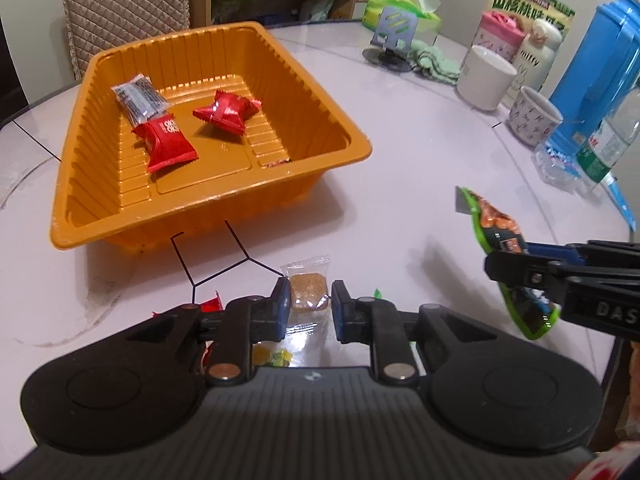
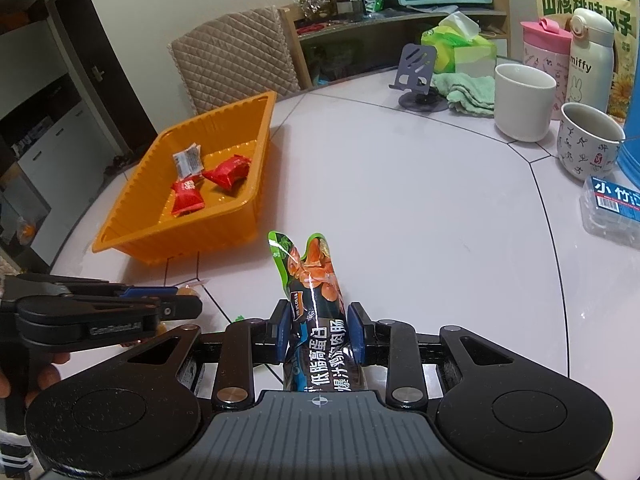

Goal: Organize snacks
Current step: 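Grasp the clear packet with a brown cube with the left gripper while the right holds the stick, then carry both snacks over the orange tray and open both grippers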

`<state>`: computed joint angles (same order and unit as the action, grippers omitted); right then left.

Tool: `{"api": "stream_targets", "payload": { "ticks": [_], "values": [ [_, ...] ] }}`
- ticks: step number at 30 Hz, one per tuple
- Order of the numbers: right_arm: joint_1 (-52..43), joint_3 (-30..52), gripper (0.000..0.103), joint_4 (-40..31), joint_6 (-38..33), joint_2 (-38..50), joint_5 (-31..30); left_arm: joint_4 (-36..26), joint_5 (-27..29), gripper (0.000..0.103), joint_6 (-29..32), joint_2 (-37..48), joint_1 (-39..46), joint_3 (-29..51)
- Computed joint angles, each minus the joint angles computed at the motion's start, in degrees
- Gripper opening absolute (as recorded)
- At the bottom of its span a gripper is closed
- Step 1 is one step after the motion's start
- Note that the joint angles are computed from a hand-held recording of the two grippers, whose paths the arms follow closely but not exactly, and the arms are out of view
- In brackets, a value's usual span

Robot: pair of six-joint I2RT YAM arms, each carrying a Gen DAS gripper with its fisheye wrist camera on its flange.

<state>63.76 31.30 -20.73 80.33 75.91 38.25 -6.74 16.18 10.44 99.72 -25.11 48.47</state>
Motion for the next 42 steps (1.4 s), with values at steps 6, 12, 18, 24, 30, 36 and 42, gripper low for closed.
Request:
{"api": "stream_targets", "payload": {
  "ticks": [6,12,18,24,30,36,42],
  "values": [
    [-0.02,1.08,0.031,-0.1,-1.25,-1.64,0.58,-2.91,3.32,0.019,0.65,-5.75,2.69,-0.88],
    [-2.52,2.15,0.031,2.95,-6.79,-3.63,-0.75,-5.59,5.2,0.019,1.02,-9.19,5.3,1.03],
    [-8.92,3.67,0.031,10.19,-15.64,-3.31,-5.67,-7.02,5.47,0.019,0.46,-8.09,7.75,6.39],
    [-17.07,7.46,0.031,18.57,-23.67,1.29,-13.35,-8.05,4.65,0.019,-0.42,-2.84,9.19,14.38],
    [-24.81,11.03,0.031,27.94,-26.62,8.72,-22.28,-9.51,2.93,0.019,-1.56,4.98,9.51,23.84],
    [-31.93,18.46,0.031,30.33,-29.87,18.36,-28.61,-11.78,1.82,0.019,-2.16,12.99,9.21,33.91],
    [-35.7,26.91,0.031,28.2,-34.81,26.19,-29.57,-15.08,0.02,0.019,-2.27,21.5,8.38,45.01]
  ]
}}
